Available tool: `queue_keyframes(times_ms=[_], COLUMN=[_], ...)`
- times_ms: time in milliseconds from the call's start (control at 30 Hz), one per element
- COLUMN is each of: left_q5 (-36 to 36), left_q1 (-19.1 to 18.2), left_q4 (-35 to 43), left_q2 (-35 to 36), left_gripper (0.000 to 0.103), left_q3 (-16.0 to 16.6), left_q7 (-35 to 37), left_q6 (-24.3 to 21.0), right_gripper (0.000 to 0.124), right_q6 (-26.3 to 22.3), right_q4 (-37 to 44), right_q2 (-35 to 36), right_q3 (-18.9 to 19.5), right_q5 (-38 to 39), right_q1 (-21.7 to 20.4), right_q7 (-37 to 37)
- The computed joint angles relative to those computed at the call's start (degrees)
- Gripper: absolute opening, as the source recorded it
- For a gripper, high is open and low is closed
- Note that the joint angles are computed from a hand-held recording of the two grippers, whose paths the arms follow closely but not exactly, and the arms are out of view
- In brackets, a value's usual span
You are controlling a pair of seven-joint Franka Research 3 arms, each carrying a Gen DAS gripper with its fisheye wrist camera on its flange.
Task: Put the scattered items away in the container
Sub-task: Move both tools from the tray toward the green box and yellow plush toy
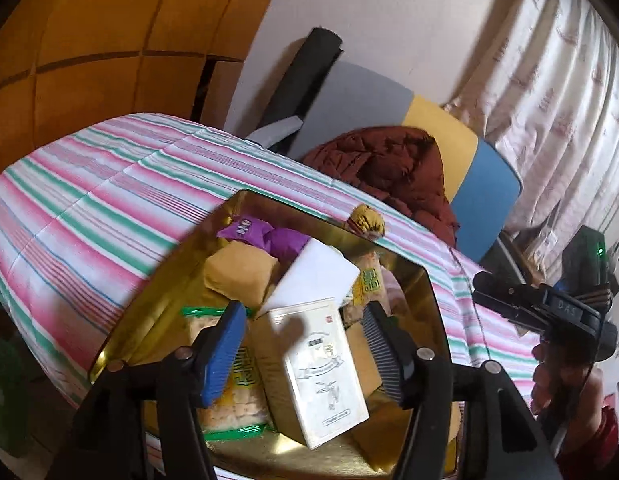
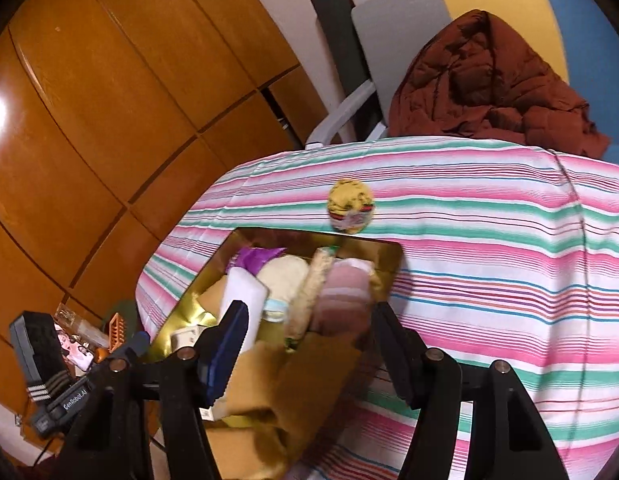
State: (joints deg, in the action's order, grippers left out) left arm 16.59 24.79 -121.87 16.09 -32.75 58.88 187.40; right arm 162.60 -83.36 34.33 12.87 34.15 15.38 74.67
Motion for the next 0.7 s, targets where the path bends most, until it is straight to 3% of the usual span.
queue_keyframes(times_ms=[33, 233, 433, 567, 700], left_q5=[0.21, -2.28, -4.76, -4.84, -8.0], left_q1=[-0.47, 1.85, -4.01, -11.8, -13.52], left_q4=[0.37, 5.25, 9.66, 13.61, 17.68], left_q2=[0.03, 4.03, 5.85, 6.5, 8.93], left_gripper=[0.062, 0.062, 0.062, 0.062, 0.062], left_q3=[0.11, -6.6, -4.05, 2.35, 1.96], left_q7=[0.19, 7.39, 11.16, 11.17, 14.68], left_q6=[-0.71, -5.78, -8.4, -11.43, -15.44], right_gripper=[0.065, 0.066, 0.066, 0.066, 0.067], right_q6=[0.13, 1.53, 3.23, 4.44, 3.76], right_q4=[-0.54, -5.59, -10.49, -12.85, -13.44], right_q2=[-0.3, -3.19, -6.23, -7.65, -7.77], right_q3=[-0.1, -1.45, -4.58, -8.05, -12.39], right_q5=[0.15, 0.69, -1.09, -4.79, -10.22], right_q1=[-0.22, -1.5, -2.37, -2.02, -2.0], right_q7=[-0.02, 0.76, 3.44, 7.09, 11.58])
